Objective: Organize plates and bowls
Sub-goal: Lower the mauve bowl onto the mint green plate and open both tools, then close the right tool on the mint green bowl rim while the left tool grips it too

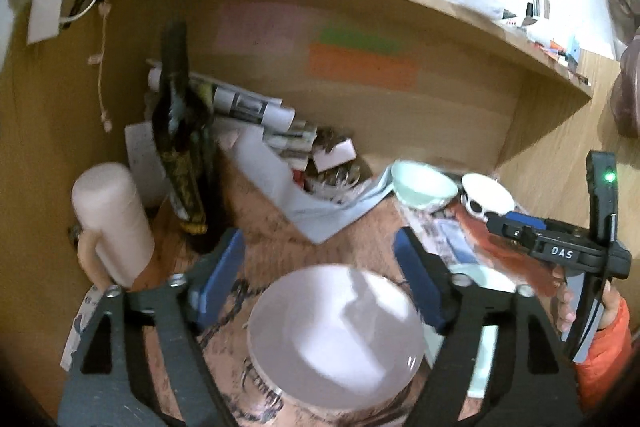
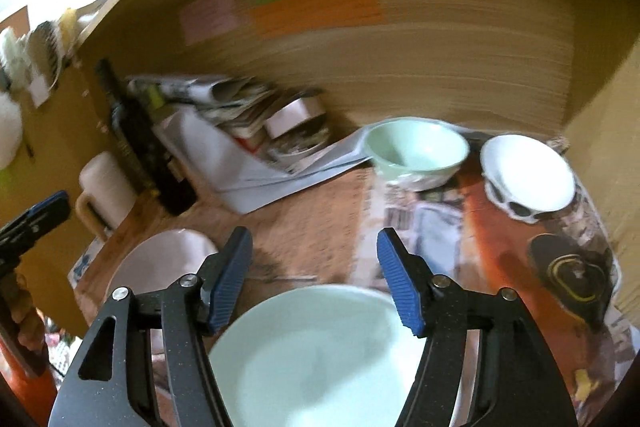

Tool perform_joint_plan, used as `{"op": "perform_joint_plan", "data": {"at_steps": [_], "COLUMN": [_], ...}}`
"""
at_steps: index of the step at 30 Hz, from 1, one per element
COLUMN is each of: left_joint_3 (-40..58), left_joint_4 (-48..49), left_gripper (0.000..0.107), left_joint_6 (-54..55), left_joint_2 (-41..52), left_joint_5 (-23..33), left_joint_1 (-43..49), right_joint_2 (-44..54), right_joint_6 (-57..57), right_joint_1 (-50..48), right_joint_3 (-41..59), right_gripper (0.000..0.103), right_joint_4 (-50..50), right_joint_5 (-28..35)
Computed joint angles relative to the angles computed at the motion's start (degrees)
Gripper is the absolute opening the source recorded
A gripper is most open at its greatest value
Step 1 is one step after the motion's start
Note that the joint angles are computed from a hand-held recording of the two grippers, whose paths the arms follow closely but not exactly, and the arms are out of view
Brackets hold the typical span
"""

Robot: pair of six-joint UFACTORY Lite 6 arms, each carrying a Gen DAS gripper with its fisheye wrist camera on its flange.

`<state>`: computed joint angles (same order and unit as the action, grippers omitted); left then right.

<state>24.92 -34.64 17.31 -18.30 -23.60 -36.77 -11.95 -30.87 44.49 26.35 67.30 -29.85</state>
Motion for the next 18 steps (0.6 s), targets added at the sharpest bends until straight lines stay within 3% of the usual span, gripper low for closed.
{"op": "perform_joint_plan", "data": {"at_steps": [2,5,13,18], "left_joint_3": [2.23,6.94,21.19,26.65], "left_joint_4": [-1.88,-2.77,0.34,7.77], "left_gripper": [0.092,0.092,0.092,0.092], "left_joint_6": [0.86,0.99,-1.78,-7.55], "left_joint_2": [2.12,7.67,26.22,33.75], "left_joint_5": [-0.78,-1.61,1.5,3.2], "left_joint_1": [-0.92,-1.64,-0.37,1.28], "right_joint_2": [-0.88,0.56,16.56,26.59], "right_joint_6": [-0.18,5.54,42.07,61.5], "right_joint_1": [-4.13,-11.87,-30.27,-36.82], "right_joint_3": [-0.59,-0.25,9.18,17.22], "right_gripper": [0.062,0.062,0.062,0.062], "right_joint_4": [-1.82,-10.24,-50.48,-69.5], "right_joint_5": [1.6,5.12,10.36,10.65]}}
